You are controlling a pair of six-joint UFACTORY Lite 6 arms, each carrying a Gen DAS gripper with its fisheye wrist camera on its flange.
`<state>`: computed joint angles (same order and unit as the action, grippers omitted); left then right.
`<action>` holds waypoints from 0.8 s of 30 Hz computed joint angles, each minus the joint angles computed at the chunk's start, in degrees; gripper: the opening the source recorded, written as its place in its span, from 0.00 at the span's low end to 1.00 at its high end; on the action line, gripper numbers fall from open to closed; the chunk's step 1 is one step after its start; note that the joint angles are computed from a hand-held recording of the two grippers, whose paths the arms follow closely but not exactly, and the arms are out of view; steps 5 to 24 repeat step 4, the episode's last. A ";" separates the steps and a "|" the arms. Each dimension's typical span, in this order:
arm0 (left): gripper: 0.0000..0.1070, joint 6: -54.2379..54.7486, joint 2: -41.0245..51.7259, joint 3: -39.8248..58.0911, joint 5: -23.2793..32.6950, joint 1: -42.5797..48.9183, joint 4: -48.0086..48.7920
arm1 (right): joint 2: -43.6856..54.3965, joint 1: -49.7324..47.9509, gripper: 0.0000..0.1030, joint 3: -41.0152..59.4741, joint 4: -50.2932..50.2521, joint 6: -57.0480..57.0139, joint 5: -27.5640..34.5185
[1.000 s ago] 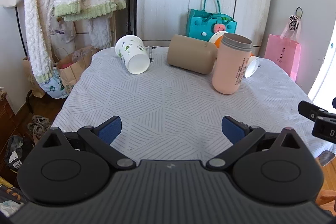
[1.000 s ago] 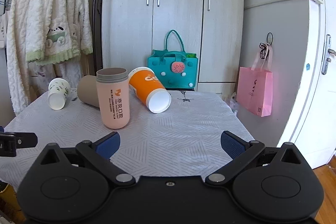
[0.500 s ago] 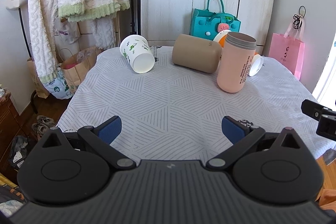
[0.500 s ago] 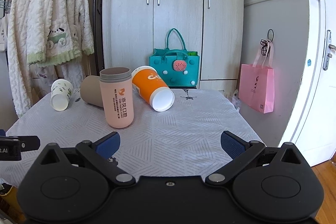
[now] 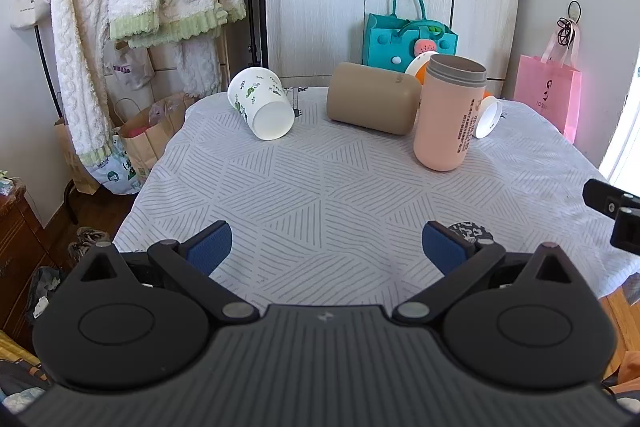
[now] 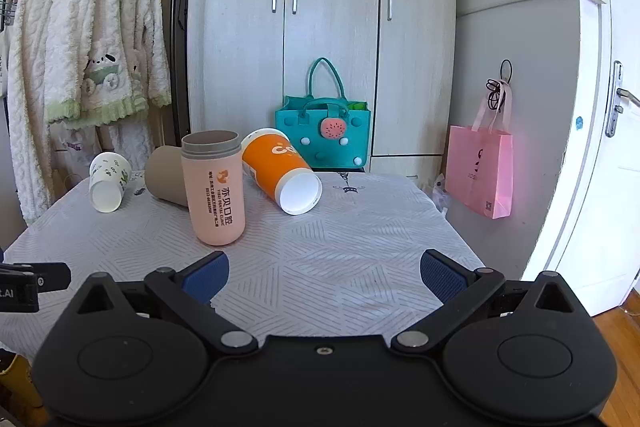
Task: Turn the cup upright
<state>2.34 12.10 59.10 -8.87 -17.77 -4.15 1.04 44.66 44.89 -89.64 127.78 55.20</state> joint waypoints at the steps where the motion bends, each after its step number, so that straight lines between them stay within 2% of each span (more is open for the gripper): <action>1: 0.96 -0.51 0.07 -0.03 0.00 0.08 0.41 | -0.06 0.00 1.00 -0.15 -0.15 0.20 -0.03; 4: 0.96 1.70 0.67 0.62 0.78 0.15 -2.01 | 0.15 -0.07 1.00 0.02 -0.14 0.32 -0.24; 24: 0.96 1.70 0.67 0.62 0.78 0.15 -2.01 | 0.15 -0.07 1.00 0.02 -0.14 0.32 -0.24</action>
